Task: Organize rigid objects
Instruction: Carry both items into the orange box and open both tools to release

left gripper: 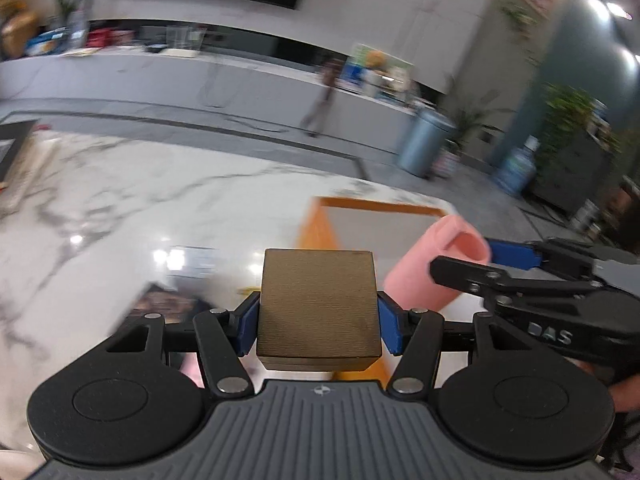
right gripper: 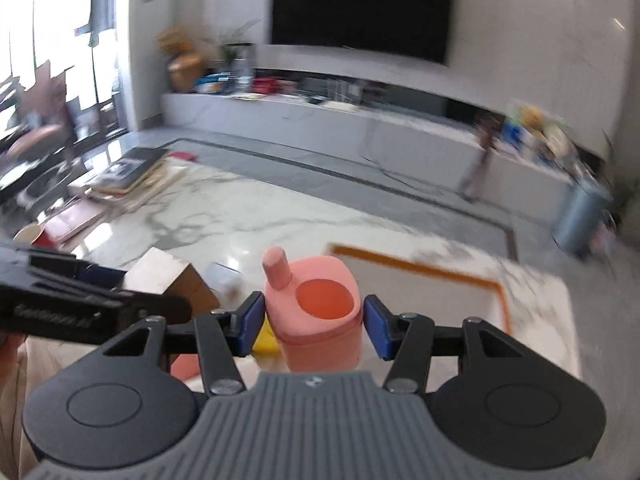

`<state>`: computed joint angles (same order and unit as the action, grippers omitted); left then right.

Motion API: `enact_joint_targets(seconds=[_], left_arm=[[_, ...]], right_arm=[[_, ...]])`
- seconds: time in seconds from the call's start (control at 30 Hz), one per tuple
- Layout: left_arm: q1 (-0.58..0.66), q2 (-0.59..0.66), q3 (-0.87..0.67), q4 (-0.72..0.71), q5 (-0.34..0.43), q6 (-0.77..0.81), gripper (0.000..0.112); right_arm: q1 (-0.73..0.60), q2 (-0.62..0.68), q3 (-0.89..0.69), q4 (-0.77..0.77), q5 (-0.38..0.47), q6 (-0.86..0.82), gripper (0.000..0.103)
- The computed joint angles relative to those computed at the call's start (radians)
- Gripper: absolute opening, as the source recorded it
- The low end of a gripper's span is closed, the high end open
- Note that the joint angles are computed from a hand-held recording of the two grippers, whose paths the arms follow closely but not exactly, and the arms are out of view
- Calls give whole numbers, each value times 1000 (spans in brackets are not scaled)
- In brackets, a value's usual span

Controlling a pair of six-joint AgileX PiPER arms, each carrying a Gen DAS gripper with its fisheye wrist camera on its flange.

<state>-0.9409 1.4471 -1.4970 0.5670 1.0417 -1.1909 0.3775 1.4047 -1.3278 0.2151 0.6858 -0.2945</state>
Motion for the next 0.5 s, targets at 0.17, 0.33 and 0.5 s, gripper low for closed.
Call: enact_joint_targets(seconds=[0.17, 0.33, 0.5], left_arm=[[-18, 124, -138, -115, -62, 187, 67], [10, 262, -268, -298, -60, 473, 67], [38, 356, -343, -403, -6, 687, 67]], right_arm=[[-139, -80, 108, 21, 41, 36, 54], [-279, -90, 179, 139, 107, -60, 54], [-333, -69, 209, 203, 113, -107, 54]])
